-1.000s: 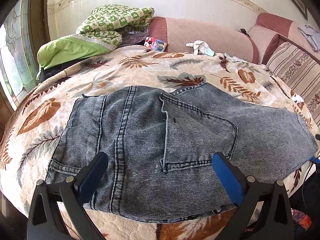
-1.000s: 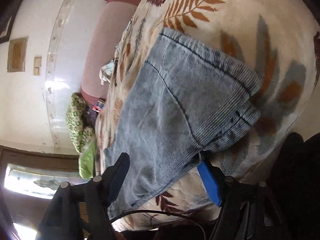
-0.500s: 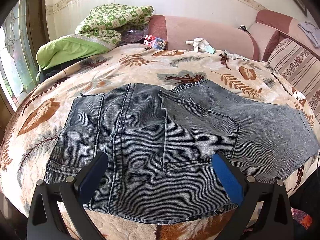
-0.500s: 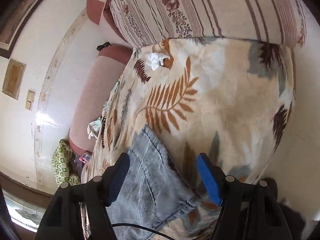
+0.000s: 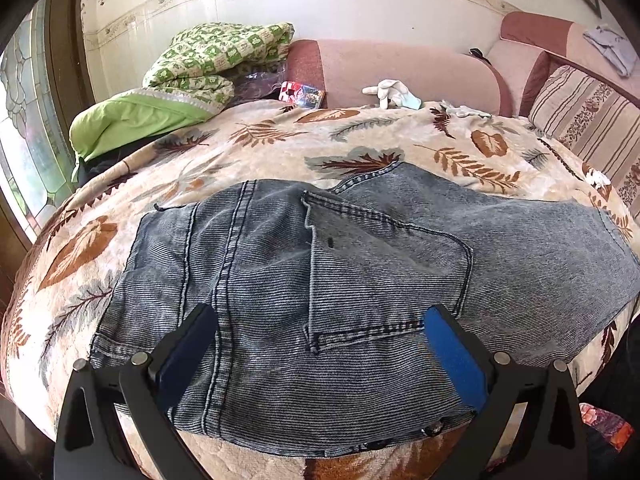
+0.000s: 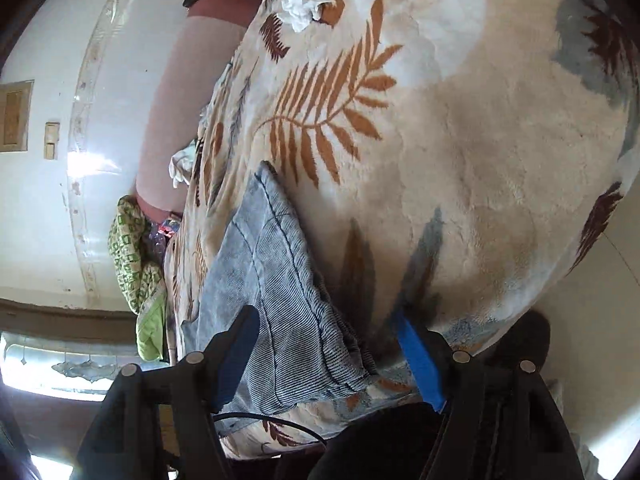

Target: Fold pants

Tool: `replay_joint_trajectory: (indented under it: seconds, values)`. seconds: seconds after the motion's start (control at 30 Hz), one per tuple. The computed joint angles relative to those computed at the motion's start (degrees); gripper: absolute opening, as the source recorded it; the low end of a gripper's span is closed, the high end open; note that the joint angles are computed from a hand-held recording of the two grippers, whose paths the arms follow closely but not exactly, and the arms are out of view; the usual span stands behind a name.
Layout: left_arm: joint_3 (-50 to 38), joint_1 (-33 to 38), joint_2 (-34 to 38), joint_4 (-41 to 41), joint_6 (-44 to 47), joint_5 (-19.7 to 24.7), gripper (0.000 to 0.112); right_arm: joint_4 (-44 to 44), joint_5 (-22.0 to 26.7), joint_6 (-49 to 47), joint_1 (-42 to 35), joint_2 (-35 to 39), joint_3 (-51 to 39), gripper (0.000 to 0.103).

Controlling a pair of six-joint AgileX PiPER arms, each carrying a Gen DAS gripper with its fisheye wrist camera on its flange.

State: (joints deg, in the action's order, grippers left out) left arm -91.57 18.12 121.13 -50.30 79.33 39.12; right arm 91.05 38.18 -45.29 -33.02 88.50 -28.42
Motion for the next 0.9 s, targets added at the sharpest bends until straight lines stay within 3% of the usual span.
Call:
replay_joint_trajectory:
  seconds: [0.1,0.27,0.33,0.37,0.4,0.43,0.5,0.73,0.9]
  values:
    - [0.73,-0.30,-0.28,-1.45,2.27,-0.10,0.103,-0.60,5.69,-2.91,-1.94,2.80,-0.26,0.074]
    - [3.07,-0.53,-1.47,-4.78,7.47,-0.08,0.103,2.43,6.26,-6.02,-0.01,4.27,-0.17,0.073]
    - [3.70,-0.63,-1.83,-5.49,8.77,-0.32,0.103,2.76,3.85,-4.65,2.27,3.48,-0.79,0.070]
    - [3.76,-0.60,-1.88,-5.68,9.08,-0.28,0.103,2.50,2.10,-3.57,3.49,2.73,-1.10,0.061]
    - [3.82,-0.60,-1.94,-5.81,9.14,-0.21,0.103,2.53,0.44,-2.95,4.60,2.04,-1.32,0.042]
    - [3.74,-0.54,-1.94,-5.79,8.91,-0.01,0.103,2.81,-0.96,-2.40,5.86,1.58,-1.82,0.033]
    - [3.15,-0.40,-1.73,-5.28,7.81,0.31,0.103,4.37,-2.94,-2.94,7.35,1.06,-2.22,0.024]
    - [0.87,0.56,-0.84,-4.47,4.37,2.51,0.103,0.90,-12.14,4.71,13.75,-5.05,-5.83,0.015]
    - [0.12,0.93,-0.64,-4.73,3.81,3.56,0.103,-9.79,-15.85,16.12,19.10,-8.03,-11.77,0.014]
